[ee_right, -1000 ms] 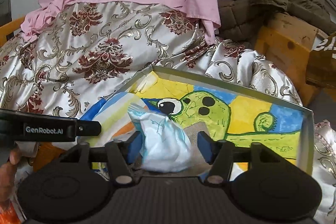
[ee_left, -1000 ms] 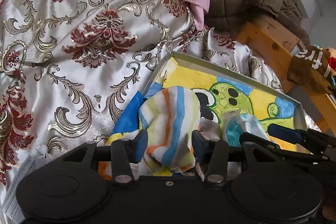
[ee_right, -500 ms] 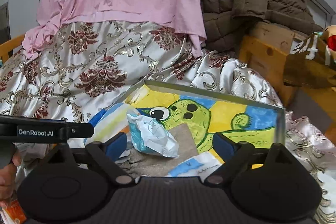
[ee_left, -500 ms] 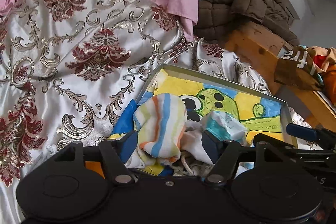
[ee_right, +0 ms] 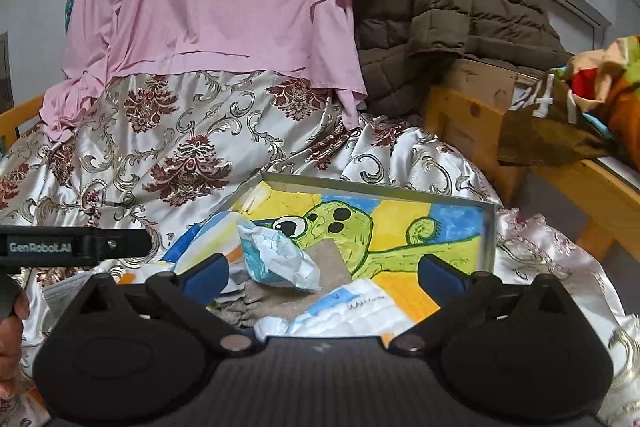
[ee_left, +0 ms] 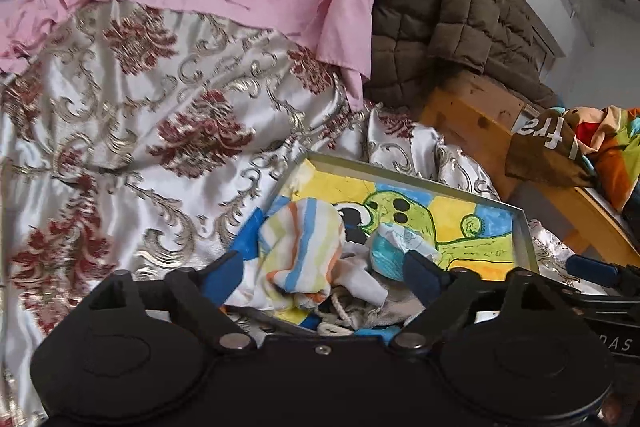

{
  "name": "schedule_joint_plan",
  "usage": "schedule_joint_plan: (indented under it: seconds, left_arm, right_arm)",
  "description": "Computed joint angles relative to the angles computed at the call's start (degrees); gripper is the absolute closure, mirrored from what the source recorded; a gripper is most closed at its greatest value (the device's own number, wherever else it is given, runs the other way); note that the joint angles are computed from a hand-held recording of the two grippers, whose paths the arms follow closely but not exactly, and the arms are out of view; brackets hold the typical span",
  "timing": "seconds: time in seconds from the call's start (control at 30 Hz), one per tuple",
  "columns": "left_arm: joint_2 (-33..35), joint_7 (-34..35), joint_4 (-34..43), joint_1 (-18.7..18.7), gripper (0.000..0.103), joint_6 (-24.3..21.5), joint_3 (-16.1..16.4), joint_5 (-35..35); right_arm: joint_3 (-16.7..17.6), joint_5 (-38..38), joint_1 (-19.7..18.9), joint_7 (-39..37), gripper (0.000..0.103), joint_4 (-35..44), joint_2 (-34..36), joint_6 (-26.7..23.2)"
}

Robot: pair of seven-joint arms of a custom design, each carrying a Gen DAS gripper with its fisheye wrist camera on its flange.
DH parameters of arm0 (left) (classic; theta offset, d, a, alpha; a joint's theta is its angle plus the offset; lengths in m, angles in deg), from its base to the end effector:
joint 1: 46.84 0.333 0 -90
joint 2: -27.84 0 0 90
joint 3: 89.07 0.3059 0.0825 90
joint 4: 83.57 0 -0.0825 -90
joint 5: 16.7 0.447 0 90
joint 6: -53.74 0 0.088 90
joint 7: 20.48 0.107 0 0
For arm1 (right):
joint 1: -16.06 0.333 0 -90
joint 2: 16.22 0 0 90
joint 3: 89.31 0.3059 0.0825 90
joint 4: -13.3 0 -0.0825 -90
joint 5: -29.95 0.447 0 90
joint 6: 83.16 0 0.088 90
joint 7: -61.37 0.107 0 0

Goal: Organize soft objects
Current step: 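Lower the striped towel and white packet into the tray and open both tools, then move both tools back from the tray toward the remaining items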

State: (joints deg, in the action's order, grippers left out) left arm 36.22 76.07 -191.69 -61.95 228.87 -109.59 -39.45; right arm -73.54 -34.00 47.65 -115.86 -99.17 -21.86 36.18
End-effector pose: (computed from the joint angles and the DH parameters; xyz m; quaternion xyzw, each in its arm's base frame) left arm 0.5901 -0.3709 0.5165 -0.5055 0.7048 -0.4808 0.1291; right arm 0.4509 0.4299 0.5354 -0.5111 0.6950 -0.4140 0.2905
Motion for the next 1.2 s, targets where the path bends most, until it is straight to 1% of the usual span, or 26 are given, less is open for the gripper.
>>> schedule_joint_plan:
  seconds: [0.1, 0.13, 0.27, 0.37, 0.4, 0.47, 0.53, 0.6, 0.63, 0.73, 0.8, 0.97, 1.07, 1.2]
  left_arm:
    - [-3.06, 3.50, -3.34, 1.16, 0.011, 1.59, -1.34, -4.19]
    - [-4.01, 4.54, -4.34, 1.08, 0.011, 1.80, -1.31, -5.67]
    - [-8.35, 7.89, -9.03, -1.10, 0.010, 3.05, 0.65, -9.56]
    - [-11.97, 10.77, -12.91, -3.84, 0.008, 4.32, 2.92, -13.45]
    - [-13.01, 10.62, -14.17, -4.62, 0.007, 4.92, 3.61, -13.71]
    - [-15.63, 8.88, -17.35, -5.54, 0.006, 6.39, 4.49, -12.70]
    - [-18.45, 5.85, -20.91, -4.78, 0.005, 8.37, 3.87, -9.65]
    - [-21.15, 2.97, -23.76, -3.03, 0.005, 9.06, 2.48, -6.97]
    - [-22.48, 1.88, -25.08, -3.00, 0.005, 9.36, 2.52, -6.52]
    - [-26.14, -0.05, -28.51, -5.80, 0.004, 9.50, 5.35, -6.40]
    - [-28.51, -0.11, -30.89, -8.28, 0.004, 9.87, 7.77, -5.55]
    - [-34.26, -2.61, -36.68, -9.13, 0.004, 11.34, 8.73, -2.36]
    - [-37.17, -3.81, -39.81, -9.71, 0.004, 11.80, 9.62, -0.22]
    - [-40.82, -5.88, -43.92, -9.33, 0.004, 12.39, 9.56, 2.52]
  right_arm:
    - [0.75, -0.22, 0.56, 1.61, 0.000, -1.07, -1.13, -0.36]
    - [1.04, -0.33, 0.73, 2.08, 0.000, -1.30, -1.38, -0.44]
    - [2.46, -1.24, 1.63, 3.67, 0.000, -1.69, -2.00, -2.03]
    - [3.42, -2.03, 2.52, 4.90, 0.000, -1.56, -2.15, -3.65]
    - [3.76, -2.41, 2.87, 5.20, 0.000, -1.47, -2.12, -4.37]
    - [4.50, -3.19, 3.72, 5.76, 0.000, -1.14, -1.86, -6.32]
    - [5.04, -3.83, 4.65, 6.58, 0.000, -0.93, -1.63, -8.00]
    - [5.64, -4.38, 5.73, 7.45, 0.000, -0.60, -1.23, -9.91]
    - [5.98, -4.79, 6.34, 7.96, 0.000, -0.36, -0.91, -11.09]
    - [6.78, -5.93, 8.40, 9.51, 0.000, 0.49, 0.15, -14.40]
    - [7.05, -6.48, 9.80, 10.42, 0.000, 0.92, 0.64, -16.02]
    - [7.67, -7.66, 13.74, 12.00, 0.000, 3.57, 3.54, -22.91]
    - [7.52, -7.75, 16.10, 14.25, 0.000, 4.69, 4.84, -26.11]
    - [7.23, -7.99, 19.08, 16.71, 0.000, 6.08, 6.74, -29.98]
